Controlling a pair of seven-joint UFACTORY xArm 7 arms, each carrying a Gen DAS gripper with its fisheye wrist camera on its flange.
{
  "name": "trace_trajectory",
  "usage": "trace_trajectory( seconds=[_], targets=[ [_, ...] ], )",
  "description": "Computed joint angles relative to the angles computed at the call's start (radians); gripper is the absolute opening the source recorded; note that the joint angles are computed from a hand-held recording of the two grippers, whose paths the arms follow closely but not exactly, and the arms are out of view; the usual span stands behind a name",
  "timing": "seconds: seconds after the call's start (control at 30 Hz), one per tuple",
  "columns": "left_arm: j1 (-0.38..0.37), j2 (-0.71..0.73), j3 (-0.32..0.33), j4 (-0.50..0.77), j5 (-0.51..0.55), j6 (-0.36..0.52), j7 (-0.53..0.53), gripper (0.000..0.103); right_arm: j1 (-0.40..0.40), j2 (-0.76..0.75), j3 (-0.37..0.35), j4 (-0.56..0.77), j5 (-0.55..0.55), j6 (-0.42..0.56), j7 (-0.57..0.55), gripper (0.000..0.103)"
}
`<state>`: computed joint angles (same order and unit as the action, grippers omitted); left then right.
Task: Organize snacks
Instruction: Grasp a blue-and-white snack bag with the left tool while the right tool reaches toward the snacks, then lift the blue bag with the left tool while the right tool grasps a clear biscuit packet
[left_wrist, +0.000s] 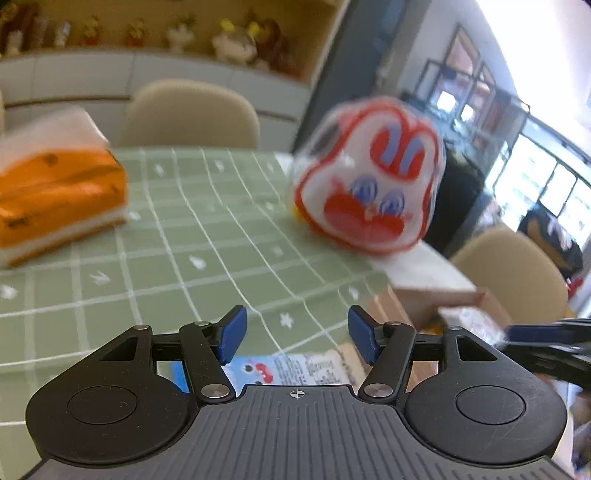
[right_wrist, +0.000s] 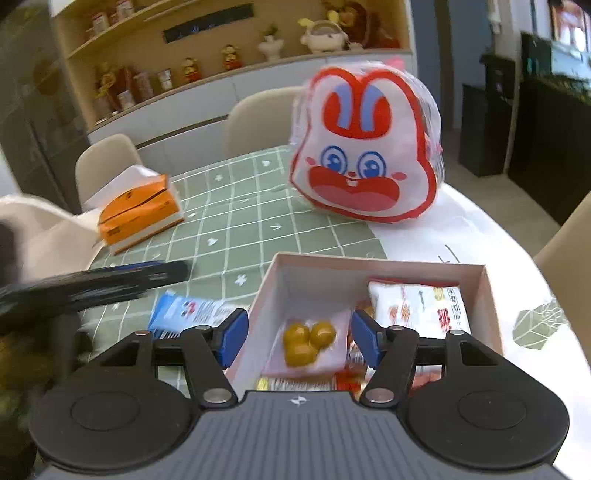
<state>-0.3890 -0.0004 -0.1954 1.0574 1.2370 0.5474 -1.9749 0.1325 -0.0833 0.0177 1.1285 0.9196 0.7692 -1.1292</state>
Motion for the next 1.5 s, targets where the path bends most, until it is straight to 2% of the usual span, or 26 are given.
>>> trace_trajectory(
  seconds=[0.13,0.2,0.27,0.3,0.43,0.53,0.63,0.73,0.83,0.93,1.13,1.2,1.27,1.37,1.5],
  targets=[
    [0.009,0.06,0.021,0.025,-0.034,-0.044,0.096,0.065,-0.015,-0.141,-0.058,-0.125,0.048,0.103,-0.104,0.066],
    [0.009,0.067,0.034,0.017,-0.075,-0.076,0.136,0.059,-0.015,-0.216,-0.087,-0.201,0.055,0.131,-0.157,0.067],
    [0.009,0.048,0.039,-0.016,-0.125,-0.122,0.191,0.047,-0.01,-0.282,-0.107,-0.275,0.052,0.132,-0.191,0.067],
    [0.008,0.035,0.037,-0.034,-0.141,-0.14,0.223,0.046,-0.007,-0.313,-0.117,-0.311,0.046,0.135,-0.205,0.067],
    [-0.006,-0.044,-0.001,-0.114,-0.245,-0.151,0.375,0.046,0.007,-0.371,-0.138,-0.397,0.014,0.135,-0.198,0.068],
    [-0.022,-0.098,-0.049,-0.158,-0.329,-0.109,0.425,0.046,0.023,-0.377,-0.133,-0.44,0.008,0.133,-0.142,0.068],
    [-0.037,-0.16,-0.1,-0.202,-0.388,-0.063,0.441,0.046,0.06,-0.413,-0.092,-0.514,0.016,0.055,-0.122,0.069],
    [-0.045,-0.226,-0.146,-0.249,-0.446,-0.027,0.452,0.046,0.135,-0.456,-0.062,-0.58,0.05,-0.046,-0.144,0.069],
    [-0.038,-0.291,-0.19,-0.296,-0.493,-0.008,0.421,0.046,0.206,-0.469,-0.039,-0.61,0.075,-0.143,-0.145,0.069],
    [-0.024,-0.335,-0.236,-0.328,-0.511,0.004,0.394,0.046,0.236,-0.495,-0.032,-0.641,0.044,-0.218,-0.127,0.069],
    [-0.004,-0.322,-0.309,-0.296,-0.493,0.053,0.373,0.046,0.219,-0.523,-0.136,-0.671,-0.066,-0.251,-0.084,0.069],
    [-0.013,-0.294,-0.324,-0.262,-0.477,0.096,0.376,0.046,0.198,-0.521,-0.161,-0.674,-0.094,-0.273,-0.054,0.069],
    [-0.028,-0.264,-0.327,-0.227,-0.454,0.141,0.371,0.046,0.208,-0.512,-0.206,-0.667,-0.092,-0.281,-0.065,0.069],
    [-0.061,-0.244,-0.316,-0.194,-0.424,0.193,0.358,0.046,0.217,-0.489,-0.268,-0.626,-0.072,-0.182,-0.067,0.069],
    [-0.099,-0.245,-0.312,-0.173,-0.385,0.274,0.31,0.046,0.206,-0.453,-0.237,-0.595,-0.011,-0.096,-0.026,0.069]
  ],
)
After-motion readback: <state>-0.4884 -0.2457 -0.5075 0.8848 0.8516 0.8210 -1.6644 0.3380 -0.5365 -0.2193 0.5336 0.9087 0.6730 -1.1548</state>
